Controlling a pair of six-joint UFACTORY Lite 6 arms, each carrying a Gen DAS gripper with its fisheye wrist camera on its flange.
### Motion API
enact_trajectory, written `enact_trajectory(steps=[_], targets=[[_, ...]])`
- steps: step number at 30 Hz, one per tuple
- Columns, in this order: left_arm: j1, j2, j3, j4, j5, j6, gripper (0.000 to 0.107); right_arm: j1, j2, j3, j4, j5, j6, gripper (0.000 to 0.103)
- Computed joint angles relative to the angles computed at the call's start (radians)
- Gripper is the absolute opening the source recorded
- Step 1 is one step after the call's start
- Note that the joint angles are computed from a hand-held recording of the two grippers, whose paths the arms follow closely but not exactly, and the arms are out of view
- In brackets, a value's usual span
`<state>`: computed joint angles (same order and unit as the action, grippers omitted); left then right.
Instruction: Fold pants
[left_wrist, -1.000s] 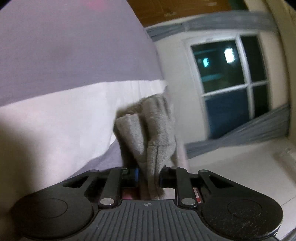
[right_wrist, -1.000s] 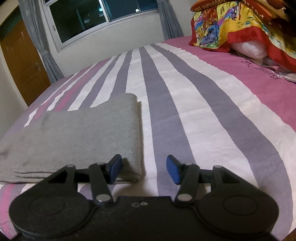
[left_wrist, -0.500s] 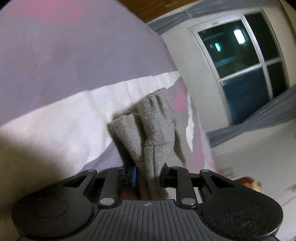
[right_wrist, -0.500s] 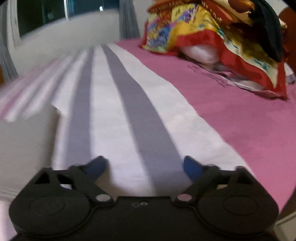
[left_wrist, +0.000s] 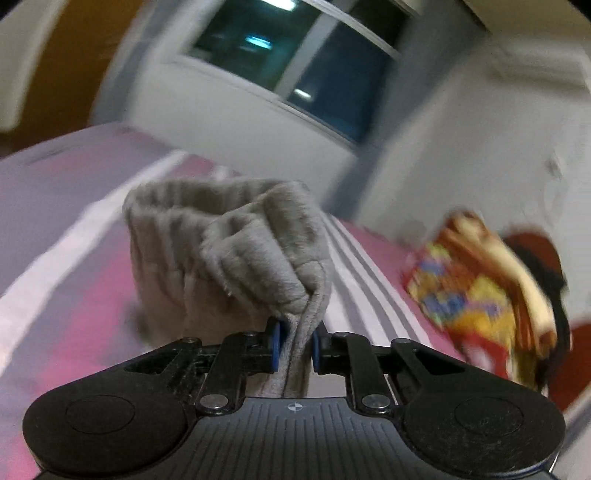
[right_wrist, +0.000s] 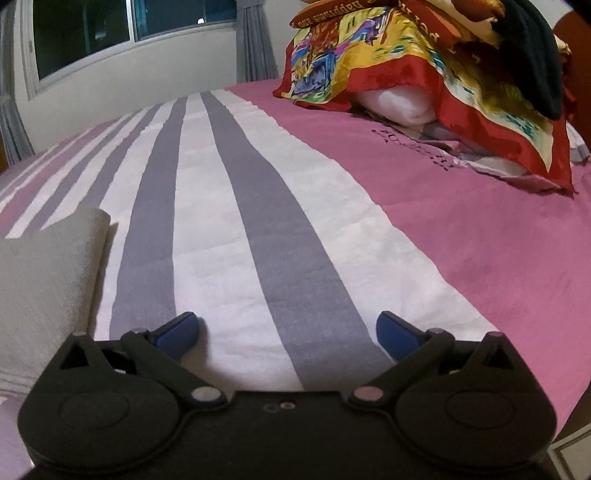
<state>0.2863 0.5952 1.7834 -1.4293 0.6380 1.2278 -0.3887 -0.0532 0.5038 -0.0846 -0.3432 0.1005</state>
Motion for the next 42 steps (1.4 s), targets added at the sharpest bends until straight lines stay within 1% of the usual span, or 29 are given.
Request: enact_trajectory(steps=[3, 4, 7, 8, 9, 11, 12, 13, 14, 15, 16, 17, 19, 21, 23, 24, 25, 26, 27, 28, 29, 30, 32, 33, 34, 36, 37, 40, 42], targets=[[-0.162, 0.055, 0.110, 0.156, -0.061, -0.098, 0.016, 0.000, 0.001, -0.003, -0.009, -0.004, -0.010, 0.103], [-0.216, 0.059, 0.103, 0.160, -0.094, -0.093, 0.016, -0.009, -0.001, -0.005, -0.044, -0.006, 0.018, 0.103], [-0.355, 0.001, -0.032, 0.174, -0.120, -0.034, 0.016, -0.056, -0.009, -0.014, -0.230, -0.026, 0.183, 0.103], [-0.415, 0.020, -0.034, 0.174, -0.159, -0.026, 0.016, -0.076, -0.008, -0.013, -0.295, -0.035, 0.243, 0.103], [-0.466, 0.024, -0.054, 0.215, -0.184, -0.033, 0.016, -0.095, -0.006, -0.014, -0.356, -0.049, 0.301, 0.103], [-0.572, 0.086, -0.030, 0.403, -0.249, -0.154, 0.016, -0.119, -0.003, -0.015, -0.429, -0.070, 0.376, 0.103], [-0.608, 0.121, -0.013, 0.505, -0.256, -0.221, 0.017, -0.121, -0.003, -0.016, -0.434, -0.075, 0.382, 0.103], [-0.635, 0.143, -0.012, 0.565, -0.273, -0.249, 0.018, -0.122, -0.006, -0.020, -0.437, -0.078, 0.385, 0.103], [-0.661, 0.141, -0.041, 0.583, -0.318, -0.236, 0.026, -0.125, -0.007, -0.022, -0.448, -0.081, 0.395, 0.103], [-0.675, 0.110, -0.085, 0.560, -0.346, -0.184, 0.045, -0.133, -0.006, -0.021, -0.473, -0.086, 0.417, 0.103], [-0.668, 0.078, -0.118, 0.494, -0.333, -0.121, 0.056, -0.143, -0.004, -0.020, -0.502, -0.093, 0.443, 0.103], [-0.660, 0.038, -0.163, 0.389, -0.324, -0.034, 0.071, -0.155, -0.002, -0.018, -0.537, -0.101, 0.473, 0.103], [-0.634, -0.096, -0.314, 0.180, -0.365, 0.157, 0.072, -0.180, 0.003, -0.015, -0.611, -0.119, 0.535, 0.103], [-0.561, -0.237, -0.480, -0.029, -0.372, 0.343, 0.072, -0.212, 0.014, -0.009, -0.687, -0.148, 0.592, 0.103], [-0.449, -0.372, -0.656, -0.239, -0.343, 0.537, 0.072, -0.236, 0.032, 0.001, -0.739, -0.174, 0.625, 0.103], [-0.356, -0.445, -0.761, -0.322, -0.292, 0.634, 0.072, -0.235, 0.038, 0.007, -0.744, -0.170, 0.622, 0.103], [-0.280, -0.517, -0.862, -0.377, -0.264, 0.699, 0.072, -0.219, 0.034, 0.011, -0.735, -0.144, 0.605, 0.103], [-0.201, -0.575, -0.946, -0.393, -0.226, 0.740, 0.072, -0.206, 0.009, 0.012, -0.766, -0.112, 0.615, 0.101], [-0.105, -0.640, -1.036, -0.367, -0.181, 0.753, 0.072, -0.213, -0.047, -0.018, -0.822, -0.121, 0.667, 0.096], [-0.035, -0.676, -1.092, -0.335, -0.151, 0.758, 0.072, -0.238, -0.108, -0.059, -0.895, -0.172, 0.761, 0.078], [0.028, -0.690, -1.136, -0.321, -0.121, 0.786, 0.072, -0.279, -0.146, -0.096, -0.977, -0.263, 0.865, 0.071], [0.066, -0.700, -1.176, -0.323, -0.106, 0.821, 0.072, -0.299, -0.172, -0.111, -1.058, -0.312, 0.970, 0.072], [0.101, -0.699, -1.225, -0.353, -0.097, 0.915, 0.072, -0.289, -0.212, -0.133, -1.138, -0.390, 1.105, 0.068], [0.095, -0.699, -1.242, -0.396, -0.100, 0.964, 0.072, -0.279, -0.217, -0.134, -1.165, -0.423, 1.162, 0.068], [0.047, -0.675, -1.238, -0.482, -0.111, 1.024, 0.072, -0.251, -0.218, -0.132, -1.175, -0.439, 1.206, 0.068], [0.002, -0.649, -1.224, -0.576, -0.116, 1.087, 0.072, -0.159, -0.225, -0.131, -1.146, -0.414, 1.246, 0.069], [-0.054, -0.608, -1.185, -0.644, -0.132, 1.121, 0.072, -0.116, -0.226, -0.132, -1.125, -0.400, 1.252, 0.072], [-0.128, -0.505, -1.109, -0.893, -0.172, 1.340, 0.072, -0.006, -0.212, -0.143, -1.022, -0.384, 1.224, 0.078], [-0.120, -0.474, -1.105, -0.944, -0.131, 1.377, 0.072, 0.070, -0.185, -0.135, -0.937, -0.369, 1.185, 0.078]])
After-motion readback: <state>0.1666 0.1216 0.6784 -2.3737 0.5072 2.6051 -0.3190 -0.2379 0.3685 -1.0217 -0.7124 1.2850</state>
